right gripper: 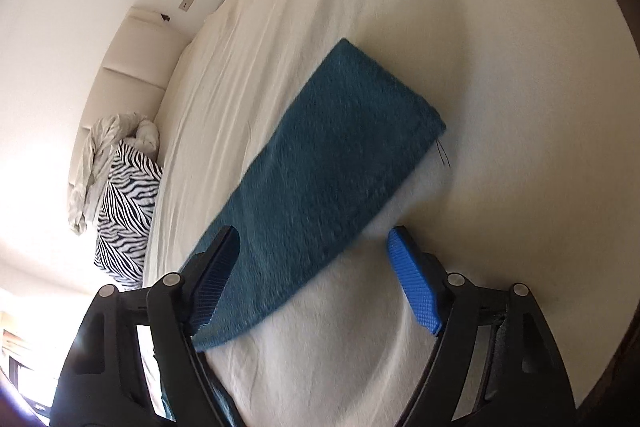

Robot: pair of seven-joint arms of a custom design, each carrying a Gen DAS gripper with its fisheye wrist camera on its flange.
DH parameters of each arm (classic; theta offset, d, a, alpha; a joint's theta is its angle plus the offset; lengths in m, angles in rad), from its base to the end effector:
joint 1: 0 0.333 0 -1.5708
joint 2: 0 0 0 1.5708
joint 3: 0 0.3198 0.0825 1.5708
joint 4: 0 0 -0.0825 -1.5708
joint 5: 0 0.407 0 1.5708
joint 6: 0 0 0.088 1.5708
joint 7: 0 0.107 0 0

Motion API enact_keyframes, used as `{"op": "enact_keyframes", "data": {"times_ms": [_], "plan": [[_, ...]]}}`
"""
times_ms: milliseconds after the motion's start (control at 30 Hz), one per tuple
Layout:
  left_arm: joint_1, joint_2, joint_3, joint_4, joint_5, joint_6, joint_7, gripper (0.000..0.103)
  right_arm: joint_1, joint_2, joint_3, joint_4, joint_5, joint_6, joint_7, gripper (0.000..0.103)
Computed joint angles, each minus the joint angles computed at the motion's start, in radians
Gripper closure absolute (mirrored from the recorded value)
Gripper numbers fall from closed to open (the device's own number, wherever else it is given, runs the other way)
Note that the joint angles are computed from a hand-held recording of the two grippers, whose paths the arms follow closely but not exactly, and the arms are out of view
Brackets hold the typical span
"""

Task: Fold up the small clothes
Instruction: 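Grasp the sweater sleeve cuff with the right gripper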

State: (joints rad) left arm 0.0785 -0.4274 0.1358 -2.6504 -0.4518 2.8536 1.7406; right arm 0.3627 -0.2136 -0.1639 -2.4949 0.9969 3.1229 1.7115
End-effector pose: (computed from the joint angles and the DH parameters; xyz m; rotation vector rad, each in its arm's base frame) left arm 0.4323 0.1186 0.4349 -2.2815 1.4401 -0.8373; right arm 0.4934 0.0244 0.4207 -0.7076 2.1818 -0.0618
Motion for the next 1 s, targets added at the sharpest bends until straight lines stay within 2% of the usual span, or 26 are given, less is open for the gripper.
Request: {"op": "enact_keyframes", "data": {"times_ms": [33,67,133,233,267,333,400,467,567,733,767,833,867,900,933,1000], "plan": [[-0.032,0.008,0.03,0.009,-0.033,0.002,0.031,0.0,0.017,0.032,-0.047,0.043,0.066,-0.022,-0.085,0.045],[-0.051,0.018,0.049,0.016,-0.058,0.004,0.058,0.0,0.017,0.061,-0.063,0.071,0.079,-0.038,-0.109,0.058],[-0.085,0.031,0.084,0.032,-0.121,-0.006,0.121,0.002,-0.044,0.122,-0.049,0.115,-0.024,-0.078,-0.051,0.077],[-0.111,0.051,0.12,0.061,-0.224,-0.045,0.214,0.006,-0.116,0.177,-0.012,0.17,-0.183,-0.107,0.035,0.092],[-0.12,0.062,0.136,0.075,-0.268,-0.063,0.252,0.01,-0.131,0.182,0.002,0.185,-0.238,-0.11,0.061,0.094],[-0.114,0.076,0.14,0.091,-0.321,-0.089,0.291,0.014,-0.16,0.189,0.051,0.223,-0.479,-0.103,0.232,0.095],[-0.116,0.093,0.155,0.112,-0.399,-0.118,0.345,0.017,-0.181,0.201,0.1,0.277,-0.686,-0.117,0.338,0.095],[-0.107,0.103,0.16,0.127,-0.459,-0.142,0.386,0.018,-0.174,0.233,0.144,0.365,-0.809,-0.151,0.349,0.095],[-0.084,0.114,0.164,0.145,-0.541,-0.176,0.445,0.018,-0.119,0.305,0.205,0.521,-0.961,-0.213,0.31,0.095],[-0.022,0.134,0.158,0.164,-0.636,-0.227,0.493,0.018,-0.003,0.476,0.314,0.749,-0.977,-0.28,0.139,0.095],[-0.009,0.14,0.163,0.168,-0.66,-0.248,0.508,0.018,0.047,0.534,0.323,0.826,-1.017,-0.327,0.18,0.095],[0.016,0.155,0.161,0.178,-0.692,-0.282,0.532,0.018,0.086,0.619,0.363,0.917,-1.014,-0.413,0.153,0.095],[0.029,0.164,0.158,0.183,-0.698,-0.305,0.536,0.018,0.117,0.646,0.359,0.922,-0.974,-0.396,0.112,0.095],[0.041,0.172,0.155,0.188,-0.706,-0.328,0.544,0.018,0.127,0.639,0.374,0.892,-0.973,-0.421,0.114,0.095],[0.053,0.178,0.148,0.191,-0.713,-0.344,0.549,0.018,0.163,0.61,0.363,0.827,-0.964,-0.41,0.123,0.094],[0.078,0.196,0.134,0.198,-0.72,-0.379,0.547,0.017,0.155,0.58,0.396,0.727,-0.89,-0.347,0.073,0.083]]}}
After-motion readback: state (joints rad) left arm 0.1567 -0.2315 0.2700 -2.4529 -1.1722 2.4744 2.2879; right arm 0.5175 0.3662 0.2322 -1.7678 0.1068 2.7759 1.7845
